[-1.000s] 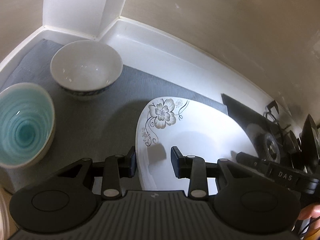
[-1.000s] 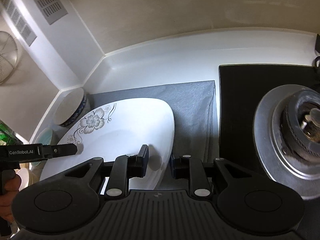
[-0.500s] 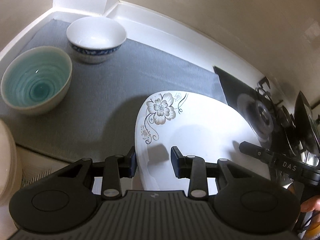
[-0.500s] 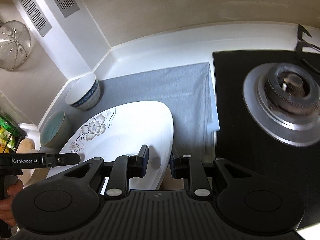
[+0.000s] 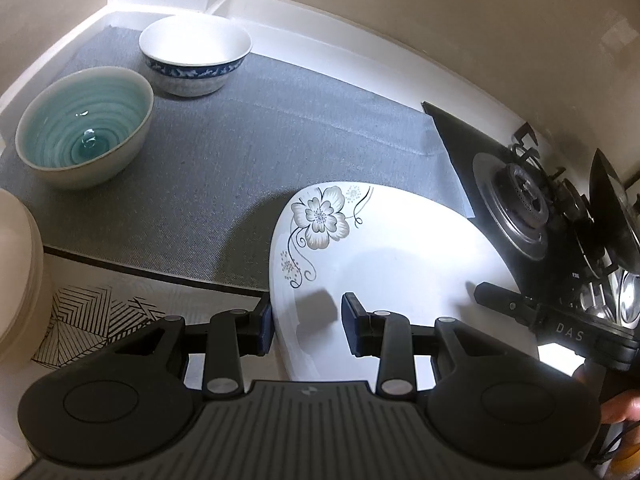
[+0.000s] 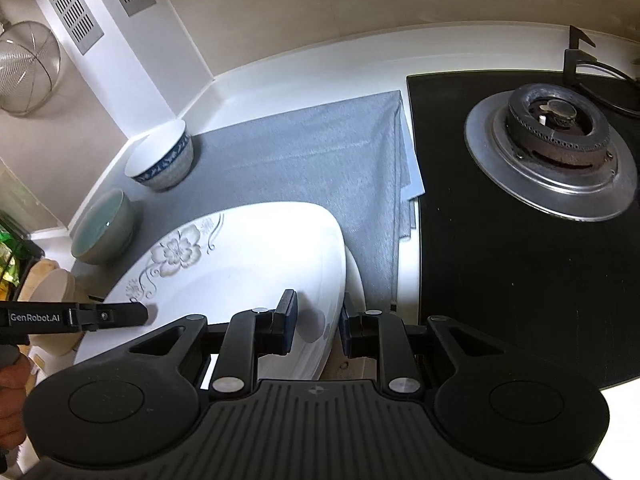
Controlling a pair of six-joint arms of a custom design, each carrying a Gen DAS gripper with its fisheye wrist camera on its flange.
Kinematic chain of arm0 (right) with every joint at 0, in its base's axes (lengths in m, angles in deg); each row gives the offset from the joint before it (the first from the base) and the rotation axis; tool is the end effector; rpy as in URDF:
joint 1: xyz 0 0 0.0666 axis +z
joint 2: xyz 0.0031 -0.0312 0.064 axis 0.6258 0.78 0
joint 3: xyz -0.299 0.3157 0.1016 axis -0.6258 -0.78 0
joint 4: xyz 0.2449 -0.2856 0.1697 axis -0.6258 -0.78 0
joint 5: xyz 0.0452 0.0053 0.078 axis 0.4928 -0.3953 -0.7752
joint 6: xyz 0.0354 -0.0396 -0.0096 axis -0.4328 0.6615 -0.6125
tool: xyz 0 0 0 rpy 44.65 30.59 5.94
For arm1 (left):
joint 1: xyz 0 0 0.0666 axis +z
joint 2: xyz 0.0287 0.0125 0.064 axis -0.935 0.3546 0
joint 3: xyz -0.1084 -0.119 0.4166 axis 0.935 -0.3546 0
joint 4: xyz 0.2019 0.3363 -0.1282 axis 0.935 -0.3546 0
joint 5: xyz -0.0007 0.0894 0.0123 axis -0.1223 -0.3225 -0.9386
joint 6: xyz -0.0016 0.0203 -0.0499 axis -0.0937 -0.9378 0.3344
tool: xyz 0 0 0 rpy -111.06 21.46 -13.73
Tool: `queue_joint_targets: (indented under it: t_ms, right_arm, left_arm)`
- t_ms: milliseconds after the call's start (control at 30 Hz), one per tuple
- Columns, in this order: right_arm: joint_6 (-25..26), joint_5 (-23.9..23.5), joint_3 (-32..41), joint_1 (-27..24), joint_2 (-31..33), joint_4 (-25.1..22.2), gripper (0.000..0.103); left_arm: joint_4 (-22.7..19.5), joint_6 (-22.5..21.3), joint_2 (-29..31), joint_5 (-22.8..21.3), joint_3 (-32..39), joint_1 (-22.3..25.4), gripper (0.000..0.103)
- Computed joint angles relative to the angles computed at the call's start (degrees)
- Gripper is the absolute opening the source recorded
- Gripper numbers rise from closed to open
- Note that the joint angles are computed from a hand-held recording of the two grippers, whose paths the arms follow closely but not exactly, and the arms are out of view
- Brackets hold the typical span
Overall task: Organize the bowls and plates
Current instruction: 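Close the left tool on the floral plate rim, then lift the floral plate with the left tool and carry it over the plate stack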
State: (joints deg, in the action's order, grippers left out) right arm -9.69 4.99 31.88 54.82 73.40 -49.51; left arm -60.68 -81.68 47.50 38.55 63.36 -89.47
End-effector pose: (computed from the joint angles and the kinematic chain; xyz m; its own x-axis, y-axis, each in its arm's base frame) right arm 0.4376 0.1136 0.3696 -0.5522 0.5750 -0.6037 0.5201 0.8035 0.2895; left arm 0.6319 -0.2491 0.4081 -0.7609 0.4388 -0.4779 0.6110 0.7326 -0.3001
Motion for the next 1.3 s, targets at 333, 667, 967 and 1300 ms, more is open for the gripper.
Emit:
queue_joint_targets:
  t_ms: [333,667,967,1300]
  right_arm:
    - [-1.90,0.65,-1.41,0.60,-0.37,0.44,0.023]
    - [-0.30,1.70,-1.18,0.45,-0.52,0.39,0.027]
    - [4.39,10.06,1.09,2.69,-1.15,-4.85,0.063]
    - [-6.45,-4.95,-0.27,3.19,-2.65,-7.49,0.065]
  left_arm:
    - [4.53,-3.31,-2.29,-4.09,-4.11,-1.16,0.038]
    - [9.74,-4.50,-4.57,-5.71,-7.91,-1.66,0.058]
    - [11.18,-3.06,-6.12,-4.40,-9.30,-0.69,0.086]
    - [4.18,-5.41,-6.32,-2.66,-9.91,0.17,0.090]
